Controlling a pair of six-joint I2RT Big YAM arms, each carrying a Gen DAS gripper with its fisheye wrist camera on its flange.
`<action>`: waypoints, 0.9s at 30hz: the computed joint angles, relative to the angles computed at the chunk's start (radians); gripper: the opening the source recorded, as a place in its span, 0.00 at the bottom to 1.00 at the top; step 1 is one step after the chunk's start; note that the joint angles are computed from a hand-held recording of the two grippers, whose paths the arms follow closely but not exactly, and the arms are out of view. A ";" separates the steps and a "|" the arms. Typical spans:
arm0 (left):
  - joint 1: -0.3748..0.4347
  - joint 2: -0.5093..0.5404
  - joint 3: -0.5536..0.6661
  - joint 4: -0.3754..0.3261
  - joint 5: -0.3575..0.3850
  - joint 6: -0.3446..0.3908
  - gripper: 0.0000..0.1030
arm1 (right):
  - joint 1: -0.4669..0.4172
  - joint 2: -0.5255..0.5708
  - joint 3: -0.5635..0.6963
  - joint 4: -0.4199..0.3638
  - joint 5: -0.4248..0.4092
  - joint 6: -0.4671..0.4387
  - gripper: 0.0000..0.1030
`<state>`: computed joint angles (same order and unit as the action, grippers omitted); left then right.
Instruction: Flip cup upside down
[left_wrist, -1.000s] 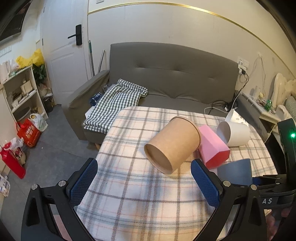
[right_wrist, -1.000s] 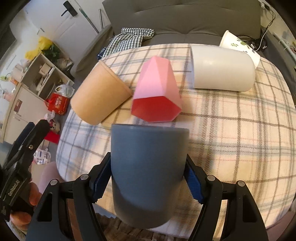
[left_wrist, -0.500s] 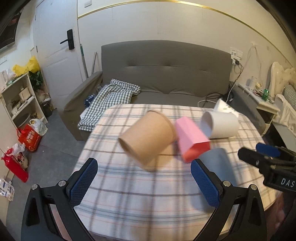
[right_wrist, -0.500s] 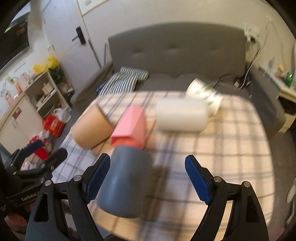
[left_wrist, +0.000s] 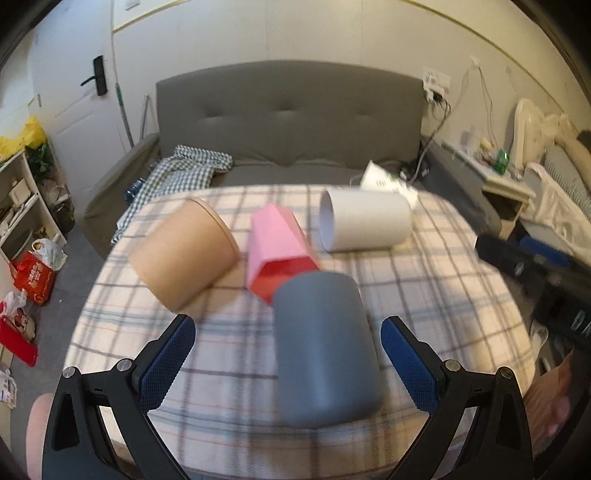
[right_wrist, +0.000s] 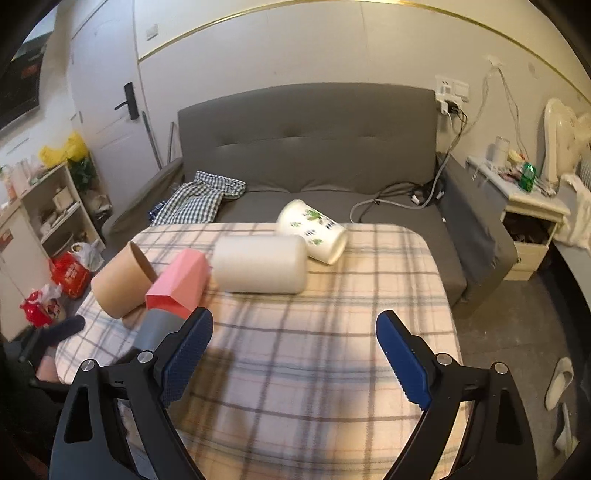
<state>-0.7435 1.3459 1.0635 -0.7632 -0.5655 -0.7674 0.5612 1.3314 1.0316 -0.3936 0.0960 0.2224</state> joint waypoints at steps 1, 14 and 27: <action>-0.001 0.011 0.001 0.000 0.008 -0.004 1.00 | -0.007 0.000 -0.002 -0.001 -0.005 0.005 0.88; 0.018 0.058 -0.037 0.059 0.240 -0.015 0.95 | -0.015 0.063 0.037 -0.029 -0.023 -0.004 0.88; 0.032 -0.008 -0.031 0.020 0.229 0.045 0.72 | -0.009 0.077 0.049 -0.035 -0.003 0.012 0.88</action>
